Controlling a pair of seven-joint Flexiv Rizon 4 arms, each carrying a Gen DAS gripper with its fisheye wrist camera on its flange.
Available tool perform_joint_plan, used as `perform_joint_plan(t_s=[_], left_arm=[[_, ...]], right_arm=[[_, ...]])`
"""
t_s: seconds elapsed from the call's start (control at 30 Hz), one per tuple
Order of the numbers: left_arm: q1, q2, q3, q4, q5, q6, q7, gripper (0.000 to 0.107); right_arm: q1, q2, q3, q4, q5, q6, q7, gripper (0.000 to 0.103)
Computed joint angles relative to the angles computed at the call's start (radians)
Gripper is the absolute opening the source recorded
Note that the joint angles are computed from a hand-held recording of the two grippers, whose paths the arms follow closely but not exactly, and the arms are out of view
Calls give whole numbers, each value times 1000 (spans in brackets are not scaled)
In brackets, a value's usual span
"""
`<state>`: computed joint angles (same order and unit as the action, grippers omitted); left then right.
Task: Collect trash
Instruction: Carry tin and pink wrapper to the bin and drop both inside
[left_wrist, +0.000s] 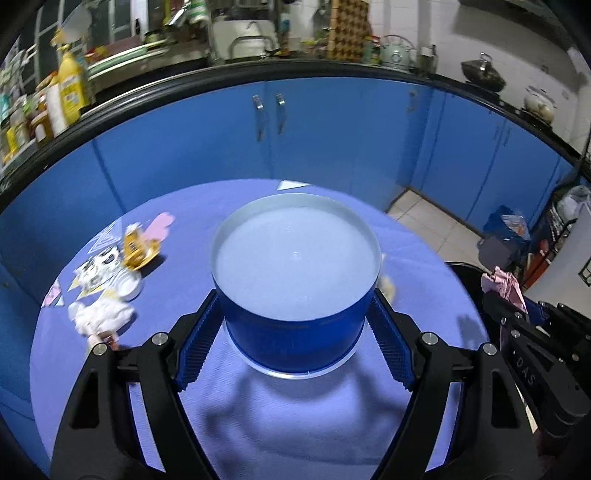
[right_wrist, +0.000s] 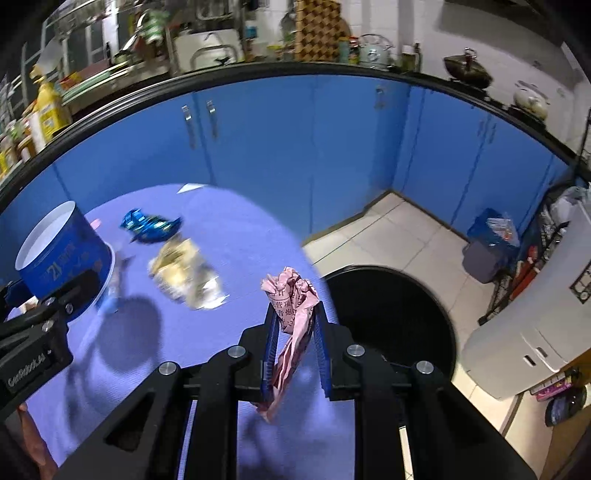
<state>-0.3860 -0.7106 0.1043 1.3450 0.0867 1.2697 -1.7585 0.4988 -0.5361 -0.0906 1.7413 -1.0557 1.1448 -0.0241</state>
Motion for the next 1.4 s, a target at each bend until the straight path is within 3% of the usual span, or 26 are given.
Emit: perform_joint_plan(t_s=[0.57, 0.7, 0.8, 0.87, 0.9, 1.4], left_arm=[[-70, -152, 5, -318, 31, -122, 14, 78], [-77, -181, 3, -376, 38, -148, 8, 78], [-81, -202, 0, -414, 42, -171, 6, 78], [-85, -214, -3, -436, 46, -185, 8, 78], [-87, -221, -6, -448, 46, -192, 11, 78], [-147, -344, -30, -676, 47, -309, 49, 78]], right_arm=[[-93, 65, -9, 57, -175, -61, 103, 22], [-128, 65, -4, 68, -200, -30, 134, 24], [-146, 70, -6, 81, -226, -19, 162, 40], [-152, 79, -9, 93, -260, -25, 197, 67], [-153, 87, -13, 101, -289, -37, 228, 72], [-261, 151, 34, 199, -381, -49, 313, 74]])
